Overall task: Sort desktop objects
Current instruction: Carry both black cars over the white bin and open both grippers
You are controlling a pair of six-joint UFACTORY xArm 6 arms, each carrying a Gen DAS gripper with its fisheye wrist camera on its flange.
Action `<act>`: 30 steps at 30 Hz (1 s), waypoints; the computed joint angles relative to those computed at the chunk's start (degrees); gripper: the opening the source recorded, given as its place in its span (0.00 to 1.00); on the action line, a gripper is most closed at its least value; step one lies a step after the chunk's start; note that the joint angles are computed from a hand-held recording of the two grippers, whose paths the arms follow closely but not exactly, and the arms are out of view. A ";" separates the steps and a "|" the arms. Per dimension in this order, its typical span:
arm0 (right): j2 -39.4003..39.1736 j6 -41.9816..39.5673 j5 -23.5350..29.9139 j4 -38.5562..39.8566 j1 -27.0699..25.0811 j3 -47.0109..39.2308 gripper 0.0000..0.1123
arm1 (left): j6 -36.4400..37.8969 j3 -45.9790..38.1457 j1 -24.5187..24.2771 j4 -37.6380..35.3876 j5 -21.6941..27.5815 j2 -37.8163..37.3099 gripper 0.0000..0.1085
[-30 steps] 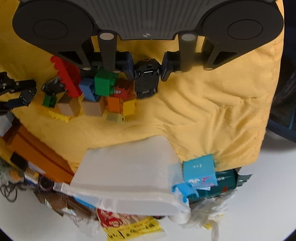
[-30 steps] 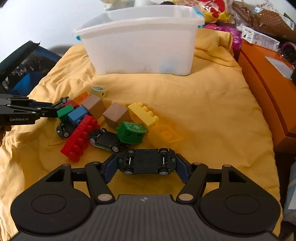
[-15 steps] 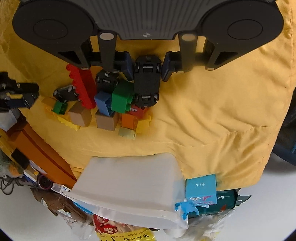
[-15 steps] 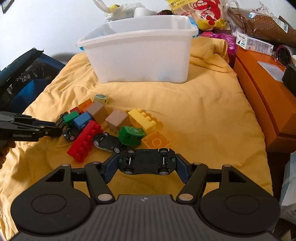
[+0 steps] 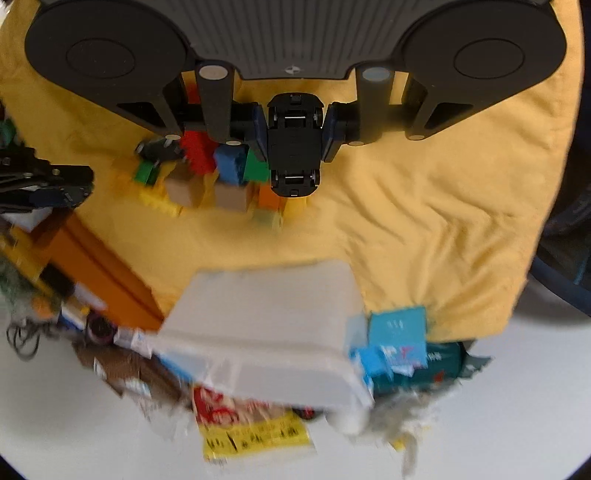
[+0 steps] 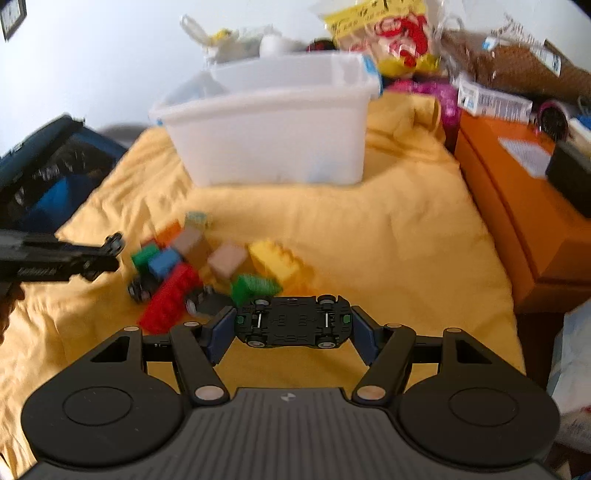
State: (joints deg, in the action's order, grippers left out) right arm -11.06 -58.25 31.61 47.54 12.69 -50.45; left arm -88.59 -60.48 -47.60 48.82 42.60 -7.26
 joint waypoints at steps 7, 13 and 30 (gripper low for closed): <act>3.28 -1.16 1.12 4.77 1.24 -9.30 0.61 | 3.37 -8.16 1.62 1.63 2.36 1.13 0.31; 9.67 2.40 3.82 2.91 1.99 -21.66 0.61 | 12.46 -17.10 5.69 -1.95 0.69 5.51 0.31; 34.42 20.22 17.68 -12.23 2.68 -59.51 0.61 | 33.27 -38.72 14.60 -22.27 3.35 20.32 0.31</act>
